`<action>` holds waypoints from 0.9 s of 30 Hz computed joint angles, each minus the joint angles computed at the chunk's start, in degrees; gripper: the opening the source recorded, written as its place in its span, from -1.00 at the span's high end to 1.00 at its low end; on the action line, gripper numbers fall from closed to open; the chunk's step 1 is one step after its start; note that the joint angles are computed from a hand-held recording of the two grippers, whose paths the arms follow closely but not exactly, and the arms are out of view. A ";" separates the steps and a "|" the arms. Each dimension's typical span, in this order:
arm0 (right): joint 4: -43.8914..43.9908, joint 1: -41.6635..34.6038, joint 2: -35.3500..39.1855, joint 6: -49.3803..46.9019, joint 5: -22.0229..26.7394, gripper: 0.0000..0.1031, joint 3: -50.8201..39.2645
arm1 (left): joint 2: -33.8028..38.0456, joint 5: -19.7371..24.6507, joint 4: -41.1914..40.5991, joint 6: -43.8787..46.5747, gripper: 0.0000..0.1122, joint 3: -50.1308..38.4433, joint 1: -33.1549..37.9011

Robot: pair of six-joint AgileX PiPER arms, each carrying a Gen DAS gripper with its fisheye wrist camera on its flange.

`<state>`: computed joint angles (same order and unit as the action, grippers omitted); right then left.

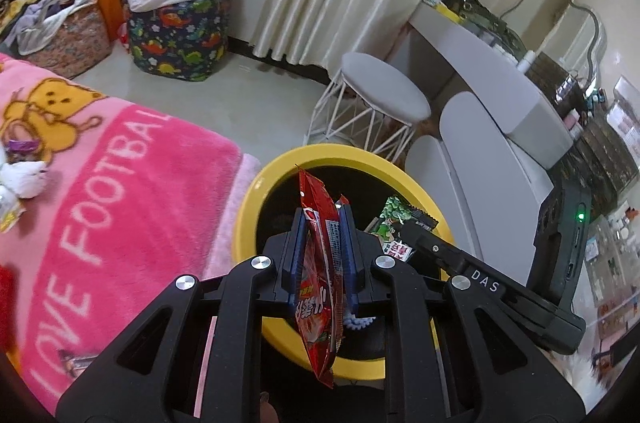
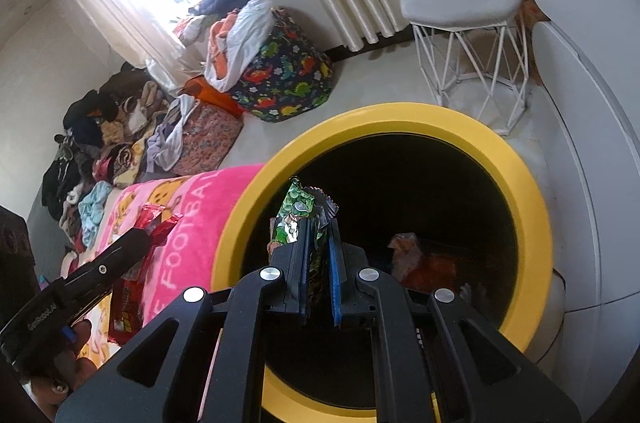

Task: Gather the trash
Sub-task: 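Carry both wrappers over the yellow bin and open both grippers to drop them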

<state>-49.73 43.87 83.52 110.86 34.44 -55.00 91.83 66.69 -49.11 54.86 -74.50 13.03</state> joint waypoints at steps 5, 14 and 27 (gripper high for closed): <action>0.01 -0.92 -0.71 0.81 -0.41 0.84 2.08 | 1.00 -2.74 1.12 -0.34 0.80 1.45 -3.56; 0.30 -1.15 -1.53 3.04 0.31 0.83 4.67 | 2.96 -5.24 2.16 -0.86 0.80 2.88 -6.21; 1.17 0.20 -1.17 2.67 3.56 0.43 3.59 | 4.80 -4.30 1.43 -0.70 -0.10 0.90 -6.22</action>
<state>-48.56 44.07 82.35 113.53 38.00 -51.41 96.64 62.39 -47.68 54.15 -73.60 6.82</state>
